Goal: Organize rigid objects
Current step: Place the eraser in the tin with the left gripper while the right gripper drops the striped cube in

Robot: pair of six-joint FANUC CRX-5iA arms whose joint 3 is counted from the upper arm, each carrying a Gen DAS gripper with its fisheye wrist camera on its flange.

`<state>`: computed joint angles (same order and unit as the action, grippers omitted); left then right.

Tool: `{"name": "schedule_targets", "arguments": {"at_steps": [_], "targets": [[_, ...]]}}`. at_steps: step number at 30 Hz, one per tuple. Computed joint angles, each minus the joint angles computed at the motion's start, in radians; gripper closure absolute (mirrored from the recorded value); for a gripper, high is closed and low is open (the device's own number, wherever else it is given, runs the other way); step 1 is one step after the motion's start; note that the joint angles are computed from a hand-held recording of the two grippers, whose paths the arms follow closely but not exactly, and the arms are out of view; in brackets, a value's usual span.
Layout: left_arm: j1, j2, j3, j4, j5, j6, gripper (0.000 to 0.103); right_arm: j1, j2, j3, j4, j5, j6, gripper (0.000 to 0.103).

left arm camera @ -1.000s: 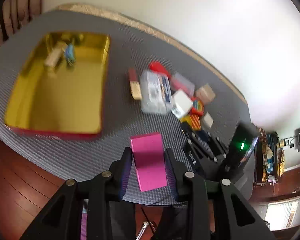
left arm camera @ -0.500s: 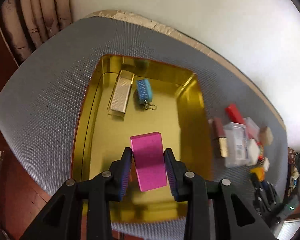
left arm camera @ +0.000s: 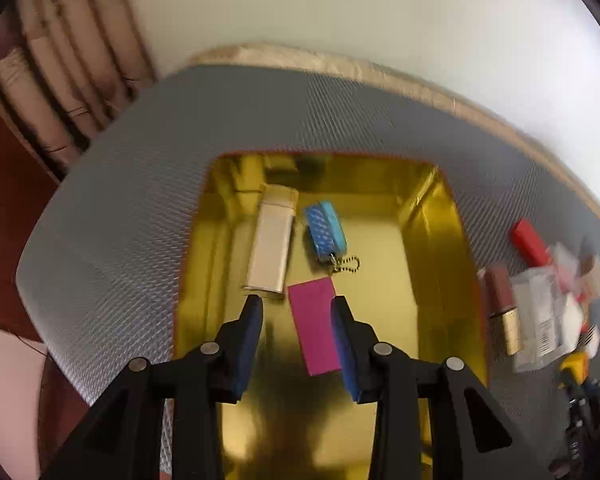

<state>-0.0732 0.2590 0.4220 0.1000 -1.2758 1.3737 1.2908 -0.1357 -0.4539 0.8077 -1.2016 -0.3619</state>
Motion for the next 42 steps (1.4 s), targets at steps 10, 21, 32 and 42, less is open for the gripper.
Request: {"name": "schedule_targets", "arguments": {"at_steps": [10, 21, 32, 42], "targets": [[0.139, -0.481, -0.464, 0.062, 0.234, 0.037, 0.035, 0.010, 0.004, 0.030, -0.004, -0.013, 0.052, 0.076], [0.187, -0.537, -0.552, 0.073, 0.217, 0.010, 0.035, -0.205, 0.211, 0.416, -0.141, 0.325, 0.566, 0.076], [0.198, -0.482, -0.519, 0.100, 0.179, -0.006, 0.035, -0.338, 0.579, 0.919, -0.466, 0.143, 1.039, 0.076], [0.192, -0.457, -0.502, 0.090, 0.145, 0.004, 0.035, -0.363, 0.664, 1.024, -0.492, 0.096, 1.089, 0.071]]}}
